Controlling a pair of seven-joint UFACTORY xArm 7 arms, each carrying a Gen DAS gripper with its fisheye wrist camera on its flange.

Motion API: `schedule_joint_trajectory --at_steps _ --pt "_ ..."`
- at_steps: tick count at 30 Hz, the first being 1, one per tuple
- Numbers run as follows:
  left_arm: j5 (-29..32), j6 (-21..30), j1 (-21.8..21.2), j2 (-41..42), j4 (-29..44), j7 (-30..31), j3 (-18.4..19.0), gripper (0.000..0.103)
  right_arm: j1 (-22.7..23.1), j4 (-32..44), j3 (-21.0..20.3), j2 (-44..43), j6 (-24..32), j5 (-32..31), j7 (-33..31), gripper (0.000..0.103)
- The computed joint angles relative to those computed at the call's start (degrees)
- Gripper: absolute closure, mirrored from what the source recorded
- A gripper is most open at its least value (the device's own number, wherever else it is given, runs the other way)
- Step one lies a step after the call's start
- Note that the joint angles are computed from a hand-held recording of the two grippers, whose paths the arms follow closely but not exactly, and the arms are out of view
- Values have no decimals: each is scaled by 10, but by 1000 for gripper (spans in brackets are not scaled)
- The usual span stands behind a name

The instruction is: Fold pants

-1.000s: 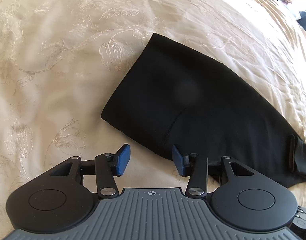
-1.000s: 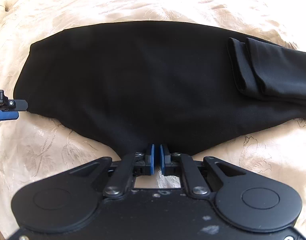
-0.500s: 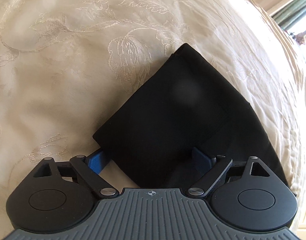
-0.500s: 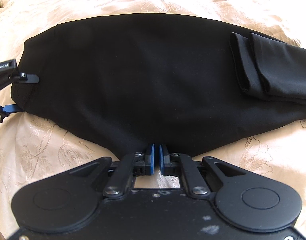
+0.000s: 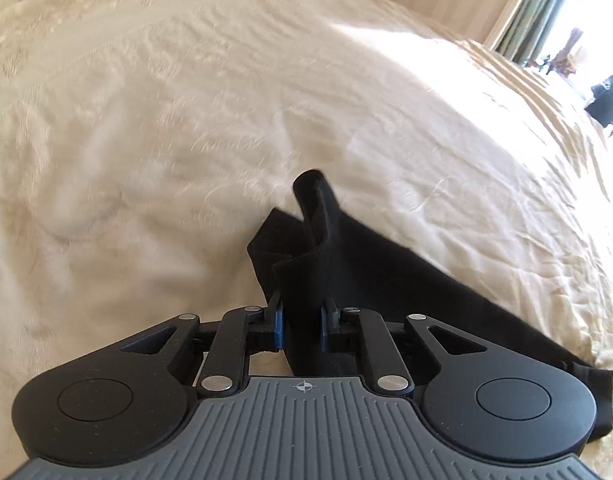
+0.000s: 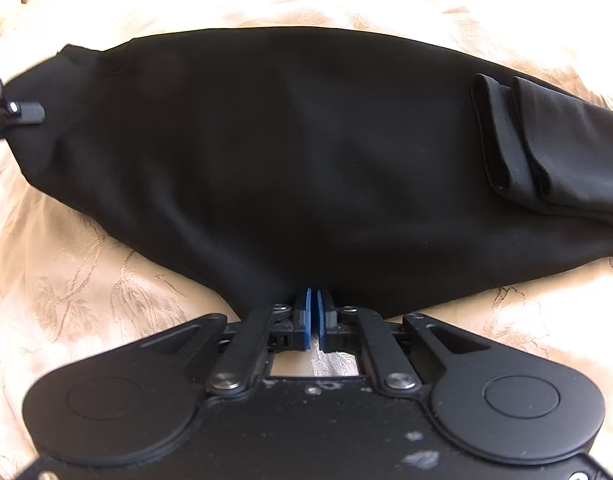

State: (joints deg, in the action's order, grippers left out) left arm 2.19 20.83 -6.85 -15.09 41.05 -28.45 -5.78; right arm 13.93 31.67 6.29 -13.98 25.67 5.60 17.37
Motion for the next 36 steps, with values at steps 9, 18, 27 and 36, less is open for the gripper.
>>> schedule_joint_trajectory --at_steps 9,18,27,36 --pt "162 -2 1 -27 94 -134 -133 89 46 -43 -67 -26 -35 123 -147 103" --pt "413 74 -52 134 293 -322 -278 89 -62 -92 -205 -217 71 232 -359 100" --pt "456 214 -247 477 568 -262 -278 88 -283 -47 -280 -217 180 114 -454 94" --pt "389 252 -301 477 594 -195 -231 82 -359 10 -274 -165 189 102 -465 90"
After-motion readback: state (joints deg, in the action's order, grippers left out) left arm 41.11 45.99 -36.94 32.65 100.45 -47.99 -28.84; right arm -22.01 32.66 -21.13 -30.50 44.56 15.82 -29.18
